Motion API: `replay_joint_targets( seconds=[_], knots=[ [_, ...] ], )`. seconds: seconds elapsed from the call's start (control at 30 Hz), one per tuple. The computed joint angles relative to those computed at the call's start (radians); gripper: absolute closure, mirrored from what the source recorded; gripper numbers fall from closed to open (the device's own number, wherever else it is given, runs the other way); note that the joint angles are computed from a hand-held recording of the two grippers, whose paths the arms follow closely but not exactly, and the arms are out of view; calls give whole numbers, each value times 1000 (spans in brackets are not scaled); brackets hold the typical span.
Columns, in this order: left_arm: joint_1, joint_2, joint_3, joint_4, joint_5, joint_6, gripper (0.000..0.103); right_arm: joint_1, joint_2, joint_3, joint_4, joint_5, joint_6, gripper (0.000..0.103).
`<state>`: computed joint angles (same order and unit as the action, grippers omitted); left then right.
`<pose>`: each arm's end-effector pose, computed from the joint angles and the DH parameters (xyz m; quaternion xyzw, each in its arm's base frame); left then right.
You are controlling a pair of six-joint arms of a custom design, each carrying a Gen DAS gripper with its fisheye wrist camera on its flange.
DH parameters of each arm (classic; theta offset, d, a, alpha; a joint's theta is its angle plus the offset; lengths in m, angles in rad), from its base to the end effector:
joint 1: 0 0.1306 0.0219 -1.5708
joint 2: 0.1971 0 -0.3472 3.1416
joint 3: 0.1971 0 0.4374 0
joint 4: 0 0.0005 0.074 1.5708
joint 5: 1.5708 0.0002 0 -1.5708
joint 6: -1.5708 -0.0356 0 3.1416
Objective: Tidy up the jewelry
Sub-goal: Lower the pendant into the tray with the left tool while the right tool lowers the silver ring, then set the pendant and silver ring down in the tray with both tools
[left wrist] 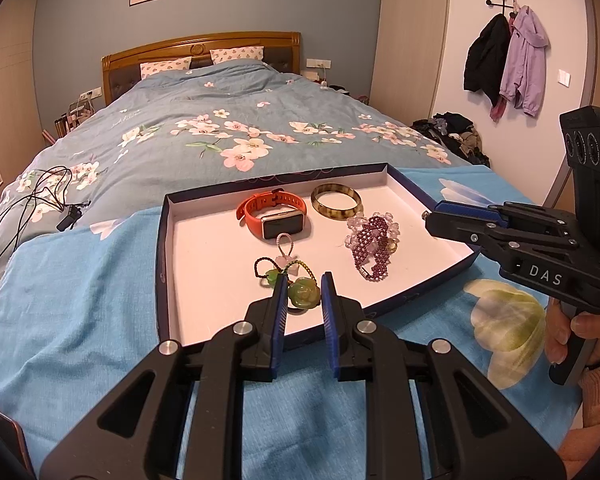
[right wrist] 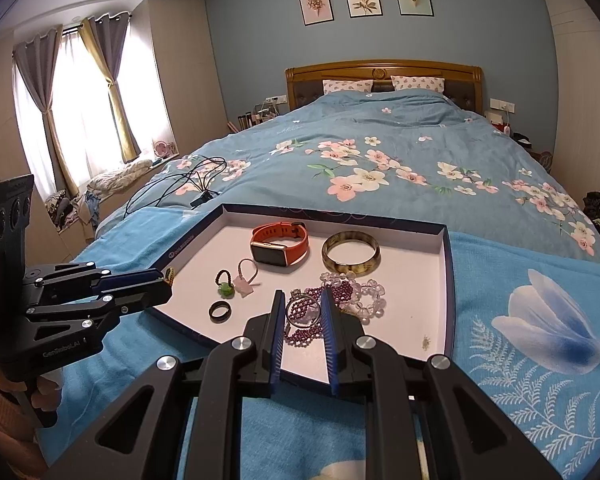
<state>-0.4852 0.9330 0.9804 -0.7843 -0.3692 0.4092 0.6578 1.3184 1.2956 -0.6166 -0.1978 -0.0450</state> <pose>0.3507 -0.1710 0.3932 -0.0401 0.9010 -0.0208 0.4315 0.4133 0.3275 0.4022 -0.3105 0.8344 0.2366 0.3892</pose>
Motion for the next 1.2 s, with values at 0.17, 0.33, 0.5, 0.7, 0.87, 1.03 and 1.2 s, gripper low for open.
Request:
replay_joint_targets(
  seconds=[0.17,0.33,0.5,0.7,0.87,1.03,1.2],
  knots=[
    [0,1,2,-2,1,1,86,-4,10,4,-1,-1,0,87],
    [0,2,4,-4,1,1,86,-2,18,11,-5,3,0,87],
    [0,3,5,-6,1,2,86,-2,20,12,-7,2,-2,87],
    [3,5,5,-5,1,3,86,-3,21,13,-8,3,-1,87],
    [15,1,-6,-1,11,-1,86,-5,25,13,-9,2,0,87],
    [22,0,-9,0,20,-1,86,-7,29,9,-7,2,-3,87],
    [23,0,-9,-1,22,-2,86,-7,40,18,-13,7,-6,87]
  ],
)
